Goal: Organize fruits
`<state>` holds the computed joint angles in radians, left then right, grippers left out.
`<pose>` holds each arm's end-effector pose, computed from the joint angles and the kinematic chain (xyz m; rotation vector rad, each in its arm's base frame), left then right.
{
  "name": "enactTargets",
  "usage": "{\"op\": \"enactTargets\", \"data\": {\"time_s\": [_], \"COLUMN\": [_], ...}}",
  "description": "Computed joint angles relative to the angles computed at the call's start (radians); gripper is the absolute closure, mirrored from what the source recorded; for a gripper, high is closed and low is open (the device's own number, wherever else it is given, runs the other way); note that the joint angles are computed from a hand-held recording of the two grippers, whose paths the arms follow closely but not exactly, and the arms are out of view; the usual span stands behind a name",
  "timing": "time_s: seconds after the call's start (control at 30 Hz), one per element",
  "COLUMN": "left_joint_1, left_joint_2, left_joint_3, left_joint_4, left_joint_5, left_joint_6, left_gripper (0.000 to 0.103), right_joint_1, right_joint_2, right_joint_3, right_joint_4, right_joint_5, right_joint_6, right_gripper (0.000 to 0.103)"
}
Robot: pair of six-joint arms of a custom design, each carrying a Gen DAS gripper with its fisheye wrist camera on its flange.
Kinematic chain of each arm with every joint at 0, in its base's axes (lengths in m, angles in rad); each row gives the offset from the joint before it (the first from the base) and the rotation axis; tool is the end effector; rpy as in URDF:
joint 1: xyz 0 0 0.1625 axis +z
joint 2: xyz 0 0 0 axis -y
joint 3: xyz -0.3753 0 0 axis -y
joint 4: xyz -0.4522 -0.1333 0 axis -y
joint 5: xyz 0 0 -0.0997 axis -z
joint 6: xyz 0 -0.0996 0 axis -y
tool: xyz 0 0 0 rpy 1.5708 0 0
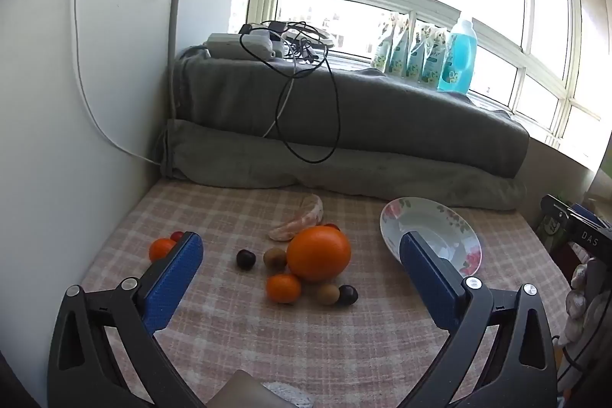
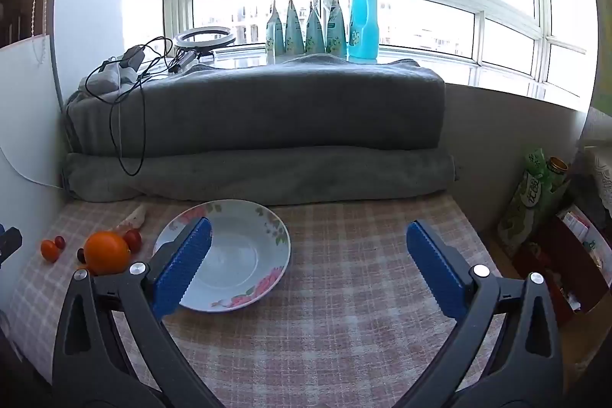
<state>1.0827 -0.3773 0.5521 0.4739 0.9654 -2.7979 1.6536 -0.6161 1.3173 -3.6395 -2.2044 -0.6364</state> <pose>-0.2070 -0.7950 0.0932 0.6146 2.2920 -1.2147 0.1362 -0.7418 0.1691 0.1901 -1.9228 1.2960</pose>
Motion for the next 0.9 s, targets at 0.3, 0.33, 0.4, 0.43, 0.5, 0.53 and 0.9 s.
{"op": "enactTargets", "data": {"time_s": [0.3, 0.33, 0.4, 0.43, 0.5, 0.53, 0.9], "left_joint_1": [-0.004, -0.004, -0.003, -0.003, -0.006, -0.006, -0.006], "left_joint_2": [0.002, 0.003, 0.003, 0.003, -0.007, -0.007, -0.009], "left_joint_3": [-0.008, -0.009, -0.014, -0.014, 0.006, 0.005, 0.012], "left_joint_4": [0.014, 0.016, 0.020, 0.022, 0.008, 0.009, 0.003], "left_joint_5": [-0.004, -0.005, -0.004, -0.004, -0.007, -0.007, -0.008], "left_joint_6": [-0.002, -0.001, -0.002, -0.003, -0.001, -0.001, -0.001], "left_gripper": [0.001, 0.001, 0.001, 0.001, 0.001, 0.001, 0.001], "right_joint_1": [0.006, 0.008, 0.006, 0.006, 0.007, 0.007, 0.009], "right_joint_2": [-0.009, -0.007, -0.013, -0.012, -0.010, -0.010, -0.011], "right_joint_3": [0.009, 0.006, 0.012, 0.012, 0.010, 0.010, 0.008], "right_joint_4": [-0.016, -0.014, -0.013, -0.013, -0.014, -0.015, -0.006], "right_joint_5": [-0.001, -0.007, -0.001, -0.002, -0.004, -0.003, -0.009], "right_joint_6": [0.001, 0.002, 0.007, 0.007, 0.008, 0.008, 0.008], "right_gripper": [0.000, 0.000, 0.000, 0.000, 0.000, 0.000, 0.000]}}
